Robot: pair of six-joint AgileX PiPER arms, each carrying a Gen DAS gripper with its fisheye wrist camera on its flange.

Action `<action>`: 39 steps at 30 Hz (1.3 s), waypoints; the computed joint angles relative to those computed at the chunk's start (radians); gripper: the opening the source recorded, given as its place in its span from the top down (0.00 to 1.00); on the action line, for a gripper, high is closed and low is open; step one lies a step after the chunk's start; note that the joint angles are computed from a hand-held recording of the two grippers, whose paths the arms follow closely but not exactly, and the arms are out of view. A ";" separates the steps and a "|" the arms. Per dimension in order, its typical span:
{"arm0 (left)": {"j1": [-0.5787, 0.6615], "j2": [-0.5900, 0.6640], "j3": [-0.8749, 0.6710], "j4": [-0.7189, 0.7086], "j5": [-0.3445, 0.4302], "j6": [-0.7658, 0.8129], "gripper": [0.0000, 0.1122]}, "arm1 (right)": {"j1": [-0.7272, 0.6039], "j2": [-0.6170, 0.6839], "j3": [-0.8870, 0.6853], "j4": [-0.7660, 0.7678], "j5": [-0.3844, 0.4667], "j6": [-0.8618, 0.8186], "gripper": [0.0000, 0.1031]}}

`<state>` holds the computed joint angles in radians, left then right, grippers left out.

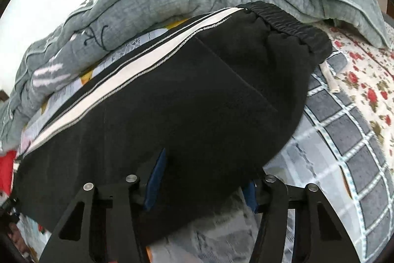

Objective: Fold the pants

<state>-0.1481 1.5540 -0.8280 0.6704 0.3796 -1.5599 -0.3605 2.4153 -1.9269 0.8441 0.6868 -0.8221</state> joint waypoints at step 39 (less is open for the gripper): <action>-0.606 -0.380 0.240 0.128 0.482 -0.450 0.88 | -0.344 -0.297 0.598 0.427 0.145 -0.726 0.96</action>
<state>-0.7541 1.1740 -0.5878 0.7985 0.8613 -2.0101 -0.7043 2.1184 -1.3284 1.2711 0.8321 -1.5476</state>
